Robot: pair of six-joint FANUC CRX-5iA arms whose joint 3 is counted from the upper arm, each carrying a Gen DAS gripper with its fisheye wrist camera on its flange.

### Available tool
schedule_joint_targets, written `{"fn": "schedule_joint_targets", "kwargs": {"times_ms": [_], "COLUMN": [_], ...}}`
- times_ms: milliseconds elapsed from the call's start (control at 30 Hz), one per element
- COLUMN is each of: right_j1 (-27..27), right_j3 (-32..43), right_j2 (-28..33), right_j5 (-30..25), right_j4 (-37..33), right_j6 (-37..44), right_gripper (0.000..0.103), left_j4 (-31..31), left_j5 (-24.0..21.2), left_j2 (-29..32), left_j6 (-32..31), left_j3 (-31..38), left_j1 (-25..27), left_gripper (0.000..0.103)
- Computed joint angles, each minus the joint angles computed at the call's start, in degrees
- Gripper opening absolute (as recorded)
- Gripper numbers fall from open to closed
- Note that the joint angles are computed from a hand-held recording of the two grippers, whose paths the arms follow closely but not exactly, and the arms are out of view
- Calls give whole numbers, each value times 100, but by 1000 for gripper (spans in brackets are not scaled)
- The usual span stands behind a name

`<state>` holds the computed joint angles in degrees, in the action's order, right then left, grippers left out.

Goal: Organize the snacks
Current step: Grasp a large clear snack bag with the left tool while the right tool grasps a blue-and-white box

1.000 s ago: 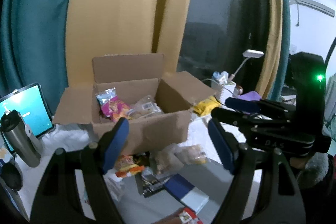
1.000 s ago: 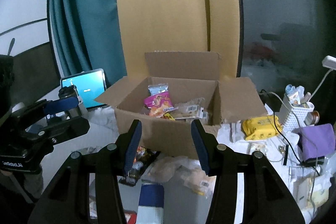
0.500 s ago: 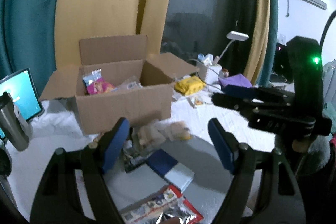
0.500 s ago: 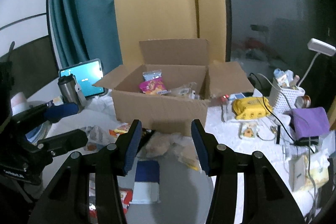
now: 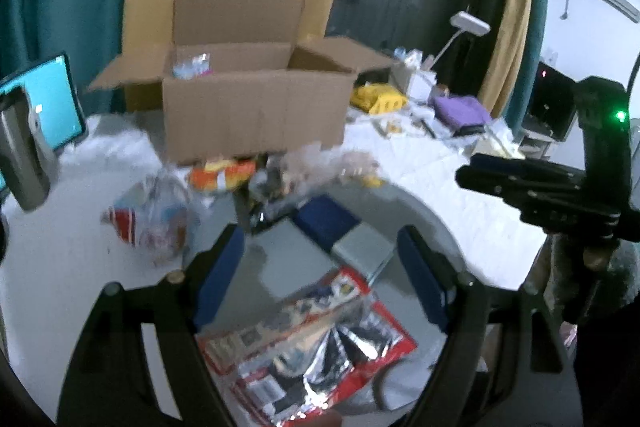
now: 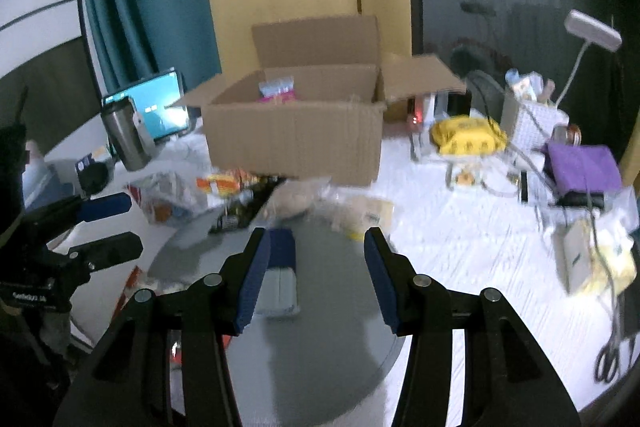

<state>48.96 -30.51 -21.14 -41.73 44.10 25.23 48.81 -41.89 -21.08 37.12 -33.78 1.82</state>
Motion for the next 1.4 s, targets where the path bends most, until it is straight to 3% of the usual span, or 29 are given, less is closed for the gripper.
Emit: {"fn": "schedule_joint_targets", "kwargs": {"times_ms": [200, 433, 567, 733, 833, 867, 967, 1100, 1233, 1400], "right_j1": [140, 311, 419, 454, 497, 511, 515, 516, 488, 325], "right_j3": [-220, -423, -514, -468, -423, -407, -361, -375, -410, -394], "right_j2": [-8, -38, -56, 32, 97, 118, 175, 163, 149, 187], "right_j5": [-116, -264, -366, -392, -358, -343, -301, -223, -177, -83], "right_j4": [-271, -525, -436, -440, -418, -423, -450, -451, -448, -583], "right_j6": [-183, -296, -536, -580, -526, -487, -398, -381, -433, -288], "right_gripper": [52, 52, 52, 52, 60, 60, 61, 62, 62, 62], "left_j4": [-345, -106, -77, -204, -121, -142, -123, -288, -1254, -1431], "left_j5": [-277, -962, -1360, -1621, -1767, -1773, -1687, -1410, -784, -573], "left_j2": [226, 642, 650, 517, 329, 263, 87, 108, 211, 287], "left_j6": [122, -523, -1022, -1086, -1055, -1001, -845, -620, 69, 385], "left_j3": [-28, -4, -41, -158, -332, -377, -496, -413, -124, -55], "left_j1": [112, 313, 456, 644, 774, 775, 681, 367, -107, -229], "left_gripper": [80, 80, 81, 81, 81, 82, 97, 97, 98, 97]}}
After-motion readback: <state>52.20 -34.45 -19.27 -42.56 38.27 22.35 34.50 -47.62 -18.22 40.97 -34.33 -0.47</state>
